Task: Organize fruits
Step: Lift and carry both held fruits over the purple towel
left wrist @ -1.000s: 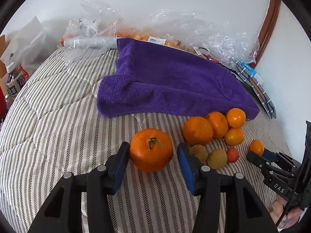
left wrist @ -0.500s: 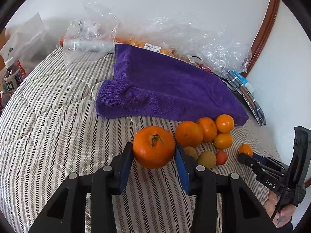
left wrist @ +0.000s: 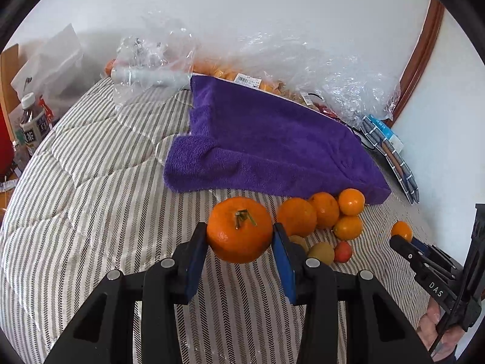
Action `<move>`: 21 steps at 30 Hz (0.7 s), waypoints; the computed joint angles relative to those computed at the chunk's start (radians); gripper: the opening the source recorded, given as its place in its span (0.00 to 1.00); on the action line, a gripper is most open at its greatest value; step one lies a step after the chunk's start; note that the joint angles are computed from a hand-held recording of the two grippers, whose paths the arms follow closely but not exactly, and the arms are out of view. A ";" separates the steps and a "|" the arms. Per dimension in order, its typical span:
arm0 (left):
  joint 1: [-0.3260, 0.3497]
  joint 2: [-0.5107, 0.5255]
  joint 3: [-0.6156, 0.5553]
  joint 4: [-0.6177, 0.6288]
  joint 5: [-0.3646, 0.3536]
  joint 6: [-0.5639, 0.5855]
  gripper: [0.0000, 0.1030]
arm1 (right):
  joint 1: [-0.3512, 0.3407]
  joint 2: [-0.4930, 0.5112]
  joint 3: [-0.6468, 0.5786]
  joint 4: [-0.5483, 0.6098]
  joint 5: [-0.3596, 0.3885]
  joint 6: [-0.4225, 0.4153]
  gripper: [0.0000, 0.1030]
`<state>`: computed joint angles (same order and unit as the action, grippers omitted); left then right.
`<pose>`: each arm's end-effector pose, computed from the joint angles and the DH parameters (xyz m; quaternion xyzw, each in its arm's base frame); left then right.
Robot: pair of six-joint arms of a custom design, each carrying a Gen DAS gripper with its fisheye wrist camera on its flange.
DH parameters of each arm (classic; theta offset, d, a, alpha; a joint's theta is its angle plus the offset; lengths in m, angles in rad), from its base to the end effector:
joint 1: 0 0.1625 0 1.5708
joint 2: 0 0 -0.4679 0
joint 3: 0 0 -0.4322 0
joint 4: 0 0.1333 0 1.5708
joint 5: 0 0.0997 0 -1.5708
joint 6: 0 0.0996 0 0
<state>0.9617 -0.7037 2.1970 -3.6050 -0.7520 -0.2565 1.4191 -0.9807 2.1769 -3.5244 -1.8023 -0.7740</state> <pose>-0.1232 -0.5367 0.0274 0.0503 0.8890 -0.3834 0.2454 0.0249 -0.5678 0.1471 0.2419 -0.8917 0.2807 0.2600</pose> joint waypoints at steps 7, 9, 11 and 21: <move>-0.033 -0.050 -0.043 0.074 0.022 0.028 0.39 | 0.036 -0.009 -0.049 0.013 0.015 0.019 0.31; -0.039 -0.054 -0.065 0.080 0.047 0.051 0.39 | 0.047 -0.004 -0.070 0.018 0.014 0.027 0.31; -0.038 -0.058 -0.088 0.085 0.057 0.067 0.39 | 0.057 0.000 -0.093 0.029 0.021 0.034 0.31; -0.006 -0.018 -0.229 0.050 0.051 0.169 0.39 | 0.098 0.054 -0.232 0.054 0.018 0.048 0.31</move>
<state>0.9552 -0.7215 1.9680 -3.5548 -0.7006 -0.0879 1.5173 -0.9263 1.9446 -3.4707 -1.7848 -0.7256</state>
